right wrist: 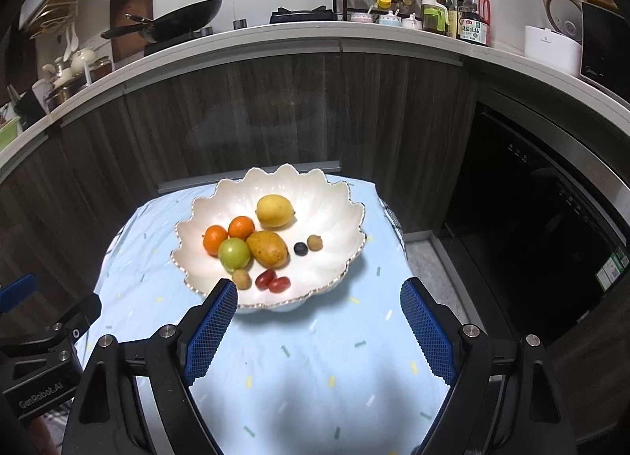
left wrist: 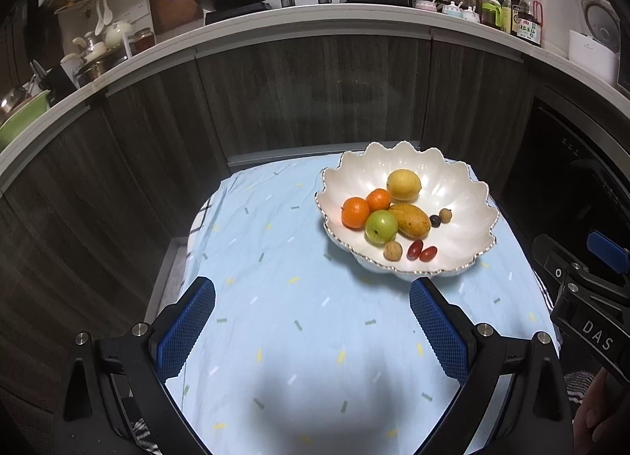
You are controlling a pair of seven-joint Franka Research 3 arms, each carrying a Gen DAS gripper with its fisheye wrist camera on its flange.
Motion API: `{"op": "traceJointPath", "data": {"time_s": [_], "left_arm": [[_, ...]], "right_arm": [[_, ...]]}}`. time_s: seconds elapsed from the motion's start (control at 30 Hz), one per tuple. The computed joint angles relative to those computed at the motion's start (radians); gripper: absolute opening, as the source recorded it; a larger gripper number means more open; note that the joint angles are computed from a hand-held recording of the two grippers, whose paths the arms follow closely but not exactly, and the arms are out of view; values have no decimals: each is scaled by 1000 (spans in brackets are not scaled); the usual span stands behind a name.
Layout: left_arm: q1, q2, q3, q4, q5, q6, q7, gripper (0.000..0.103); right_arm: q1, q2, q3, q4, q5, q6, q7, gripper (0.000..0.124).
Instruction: Organize fruits
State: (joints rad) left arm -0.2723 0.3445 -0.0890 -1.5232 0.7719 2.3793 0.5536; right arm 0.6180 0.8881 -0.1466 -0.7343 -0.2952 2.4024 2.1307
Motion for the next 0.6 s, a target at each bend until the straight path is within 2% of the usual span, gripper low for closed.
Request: {"op": "traceJointPath", "data": {"time_s": [0.2,0.6], "left_arm": [[-9,-66,-9,-88,38,1,-60,101],[-3,-171,-51,-216,117,3,-171,101]], "right_arm": [[34,-167,-15,-283,-58,119,60,86],[57,-346,-15,-564,-193,228,190,86]]}}
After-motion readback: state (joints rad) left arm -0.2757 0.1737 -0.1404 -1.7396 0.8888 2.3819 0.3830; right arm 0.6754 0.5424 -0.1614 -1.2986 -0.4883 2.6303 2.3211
